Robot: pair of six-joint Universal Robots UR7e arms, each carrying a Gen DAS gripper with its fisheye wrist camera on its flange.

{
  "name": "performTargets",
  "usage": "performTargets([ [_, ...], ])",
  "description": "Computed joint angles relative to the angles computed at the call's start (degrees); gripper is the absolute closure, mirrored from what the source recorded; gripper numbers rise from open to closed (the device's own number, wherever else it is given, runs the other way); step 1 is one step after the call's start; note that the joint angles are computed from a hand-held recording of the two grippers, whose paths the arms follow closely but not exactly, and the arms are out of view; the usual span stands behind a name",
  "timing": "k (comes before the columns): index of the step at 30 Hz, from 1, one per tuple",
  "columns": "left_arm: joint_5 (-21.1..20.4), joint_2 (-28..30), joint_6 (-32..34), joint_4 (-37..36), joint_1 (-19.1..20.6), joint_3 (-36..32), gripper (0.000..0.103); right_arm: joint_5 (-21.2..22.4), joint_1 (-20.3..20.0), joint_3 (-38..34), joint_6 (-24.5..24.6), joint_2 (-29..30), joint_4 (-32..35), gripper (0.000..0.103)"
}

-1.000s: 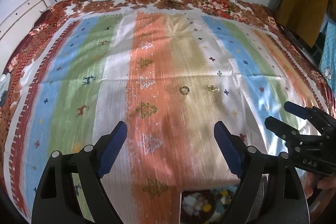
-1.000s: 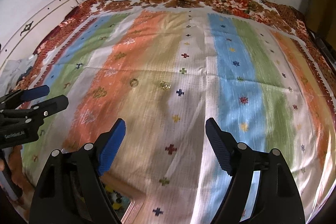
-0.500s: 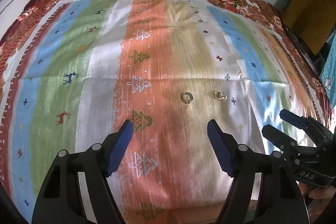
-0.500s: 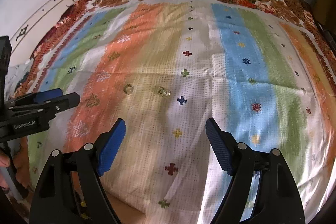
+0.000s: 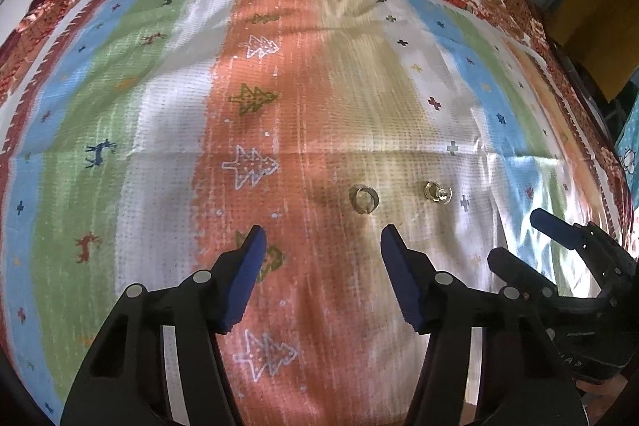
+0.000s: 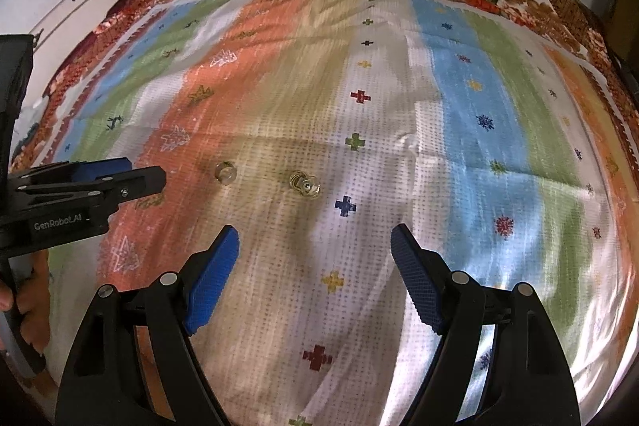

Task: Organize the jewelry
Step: 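Move both open tools toward the two small metal rings on the sheet, then close the right tool on the gold ring while the left tool grasps the silver ring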

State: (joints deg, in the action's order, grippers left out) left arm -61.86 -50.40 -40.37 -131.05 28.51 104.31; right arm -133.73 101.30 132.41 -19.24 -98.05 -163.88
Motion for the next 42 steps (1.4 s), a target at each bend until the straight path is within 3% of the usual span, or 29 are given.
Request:
performTargets([
  [14,-0.65,4.41,2.98,2.32,2.25,-4.67,0.051,0.39,-2.15,-1.81,-4.1,4.76,-3.26,0.025],
  [18,-1.98,5.22,3.38,1.92,2.96,-5.51,0.052,1.1,-2.79,-2.43,-4.34,5.56,-3.37,0.034],
  [27,-3.83,7.72,4.09,2.37,4.4,-7.82,0.054,1.39,-3.42,-3.6,-6.43,8.07,-5.45,0.034],
  [37,-4.66,8.77,5.12,1.99,4.84,-8.57,0.056,1.3,-4.18,-4.08,-7.54,9.41,-6.14,0.049],
  [39,-5.27,8.68,5.03,1.51,4.96,-8.57,0.063,1.26,-4.33,-4.03,-7.73,9.59,-6.42,0.052],
  [42,-6.09,8.79,5.23,1.79,5.02,-8.77,0.063,1.54,-4.4,-4.04,-8.13,9.73,-6.49,0.057],
])
